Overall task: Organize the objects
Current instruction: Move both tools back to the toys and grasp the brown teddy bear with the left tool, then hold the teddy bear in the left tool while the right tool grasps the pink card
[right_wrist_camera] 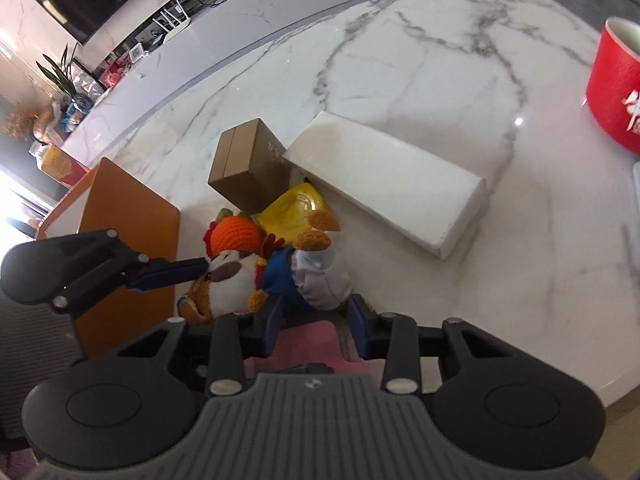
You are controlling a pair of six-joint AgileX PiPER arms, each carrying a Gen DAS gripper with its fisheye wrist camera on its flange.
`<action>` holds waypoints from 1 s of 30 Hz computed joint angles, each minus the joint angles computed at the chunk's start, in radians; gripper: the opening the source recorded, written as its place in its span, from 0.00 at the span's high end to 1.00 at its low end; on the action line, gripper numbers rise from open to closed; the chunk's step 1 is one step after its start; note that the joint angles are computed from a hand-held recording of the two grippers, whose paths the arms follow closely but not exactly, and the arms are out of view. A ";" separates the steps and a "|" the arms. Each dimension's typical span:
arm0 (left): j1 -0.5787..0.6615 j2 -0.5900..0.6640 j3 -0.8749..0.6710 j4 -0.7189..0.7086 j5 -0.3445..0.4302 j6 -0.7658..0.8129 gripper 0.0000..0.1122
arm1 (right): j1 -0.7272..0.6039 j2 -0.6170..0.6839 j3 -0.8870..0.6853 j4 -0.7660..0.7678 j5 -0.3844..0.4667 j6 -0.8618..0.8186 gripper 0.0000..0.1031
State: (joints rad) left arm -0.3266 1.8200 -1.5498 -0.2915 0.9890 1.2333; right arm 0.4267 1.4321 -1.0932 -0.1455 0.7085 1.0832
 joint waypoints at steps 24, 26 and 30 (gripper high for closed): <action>0.153 -0.300 0.205 -0.093 -0.004 -0.477 0.57 | 0.036 -0.314 0.322 0.071 -0.123 0.288 0.57; 0.162 -0.324 0.234 -0.099 -0.004 -0.519 0.57 | 0.051 -0.328 0.333 0.006 -0.123 0.358 0.61; 0.175 -0.362 0.288 -0.107 -0.005 -0.554 0.57 | 0.001 -0.302 0.364 0.098 -0.173 0.253 0.61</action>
